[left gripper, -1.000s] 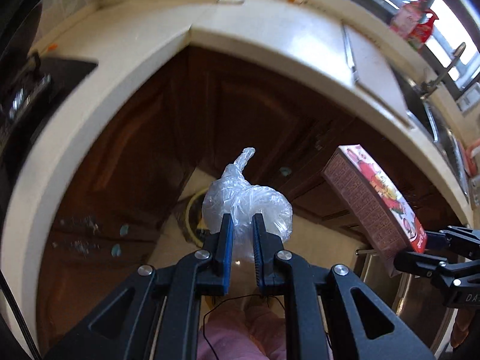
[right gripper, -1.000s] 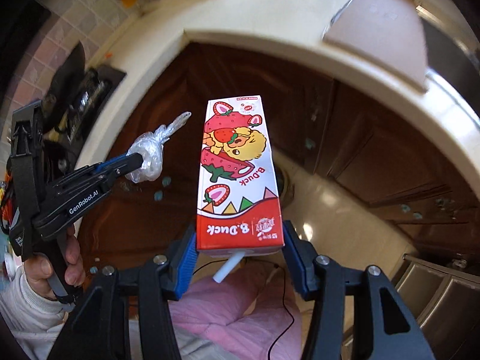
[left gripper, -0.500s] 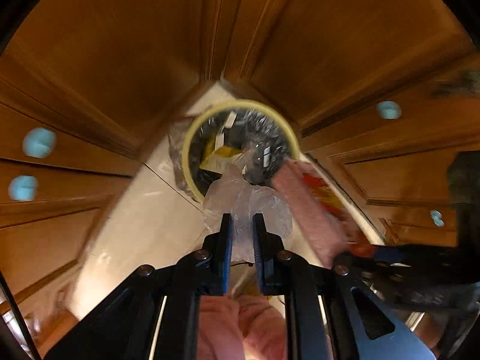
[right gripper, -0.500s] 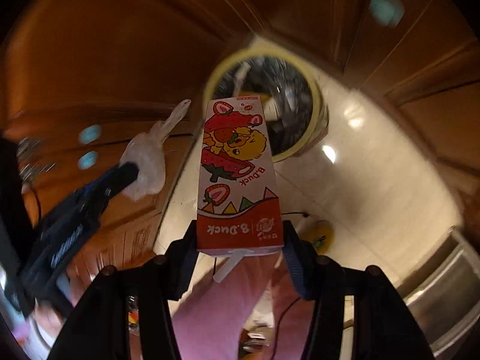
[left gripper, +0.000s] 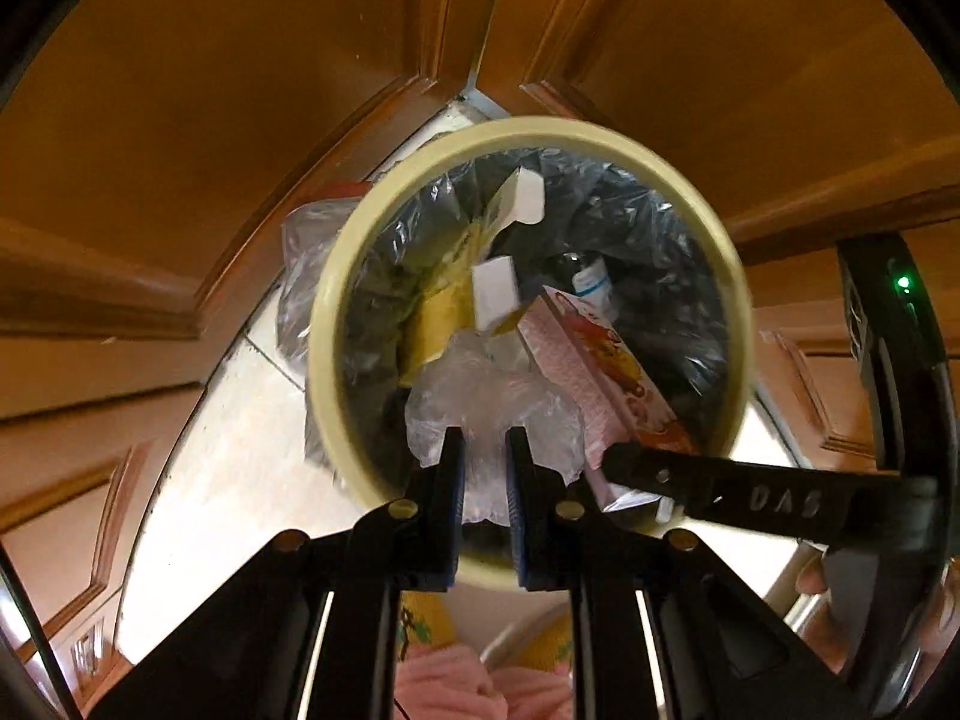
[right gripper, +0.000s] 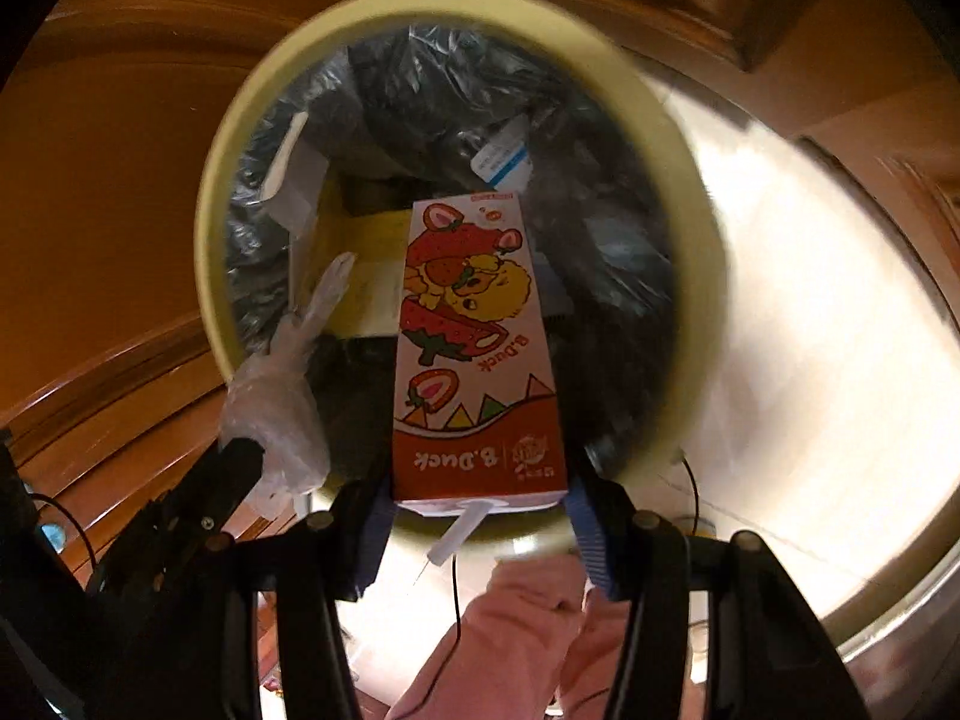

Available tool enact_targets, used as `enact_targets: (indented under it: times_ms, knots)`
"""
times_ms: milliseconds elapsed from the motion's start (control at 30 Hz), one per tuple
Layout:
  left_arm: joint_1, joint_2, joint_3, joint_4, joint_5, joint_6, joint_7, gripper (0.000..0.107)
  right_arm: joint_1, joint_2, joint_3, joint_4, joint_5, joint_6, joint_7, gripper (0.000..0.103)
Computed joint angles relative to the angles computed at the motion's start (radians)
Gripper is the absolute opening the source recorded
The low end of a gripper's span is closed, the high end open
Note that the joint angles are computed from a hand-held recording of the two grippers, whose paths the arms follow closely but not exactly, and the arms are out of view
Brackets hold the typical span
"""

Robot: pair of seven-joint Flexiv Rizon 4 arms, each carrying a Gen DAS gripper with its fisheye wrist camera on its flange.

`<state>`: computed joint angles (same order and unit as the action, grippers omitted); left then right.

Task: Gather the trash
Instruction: 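Open the left gripper over the bin while the right gripper releases the carton, then raise both open tools back up to the countertop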

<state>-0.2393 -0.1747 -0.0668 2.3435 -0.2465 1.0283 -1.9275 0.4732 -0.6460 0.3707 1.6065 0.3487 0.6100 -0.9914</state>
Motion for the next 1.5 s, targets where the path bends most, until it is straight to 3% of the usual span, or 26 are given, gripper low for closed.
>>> enact_targets:
  times_ms: [100, 133, 267, 367, 433, 500, 600, 633, 700, 767, 967, 1200, 1333, 1500]
  knots:
    - [0.003, -0.063, -0.004, -0.009, -0.007, 0.05, 0.007, 0.007, 0.045, -0.041, -0.018, -0.028, -0.047, 0.009, 0.025, 0.052]
    - [-0.006, -0.08, 0.016, -0.02, 0.036, 0.064, -0.03, 0.007, 0.071, -0.045, -0.036, -0.035, -0.083, 0.016, 0.055, 0.052]
    - [0.048, -0.142, -0.021, -0.004, -0.058, 0.122, 0.032, 0.01, 0.104, -0.063, -0.053, -0.068, -0.165, 0.006, 0.091, 0.053]
    - [-0.004, -0.167, 0.036, -0.069, 0.075, 0.072, -0.016, 0.014, 0.149, -0.052, -0.084, -0.063, -0.271, -0.021, 0.121, 0.054]
    - [-0.011, -0.161, 0.038, -0.086, 0.106, 0.044, -0.025, 0.021, 0.155, -0.034, -0.085, -0.043, -0.311, -0.017, 0.115, 0.055]
    - [0.014, -0.137, 0.005, -0.061, 0.051, 0.054, 0.015, 0.025, 0.132, -0.007, -0.066, -0.022, -0.304, 0.001, 0.084, 0.056]
    - [0.033, -0.079, -0.021, -0.025, -0.03, 0.051, 0.054, 0.046, 0.094, 0.054, -0.037, 0.031, -0.255, 0.052, 0.052, 0.065]
    - [0.027, -0.051, -0.014, -0.021, -0.028, 0.036, 0.046, 0.058, 0.084, 0.075, -0.029, 0.051, -0.236, 0.064, 0.047, 0.07]
    - [-0.004, -0.002, 0.031, -0.049, 0.092, -0.029, -0.053, 0.074, 0.066, 0.123, -0.015, 0.079, -0.195, 0.073, 0.049, 0.072]
    - [-0.007, 0.055, 0.037, -0.05, 0.135, -0.057, -0.079, 0.074, 0.053, 0.169, -0.001, 0.101, -0.157, 0.073, 0.041, 0.072]
    - [0.011, 0.273, 0.035, -0.086, 0.155, -0.32, -0.101, 0.074, 0.048, 0.36, 0.016, 0.169, -0.097, -0.019, 0.028, 0.072]
    - [0.023, 0.496, 0.006, -0.251, 0.161, -0.674, -0.088, 0.074, 0.06, 0.599, -0.015, 0.07, -0.021, -0.253, 0.054, 0.072]
    - [0.034, 0.534, -0.019, -0.42, 0.144, -0.842, -0.072, 0.074, 0.076, 0.663, -0.043, -0.023, -0.061, -0.354, 0.087, 0.072]
    - [0.04, 0.504, -0.064, -0.686, 0.134, -0.984, -0.05, 0.074, 0.09, 0.713, -0.061, -0.199, -0.132, -0.48, 0.158, 0.072]
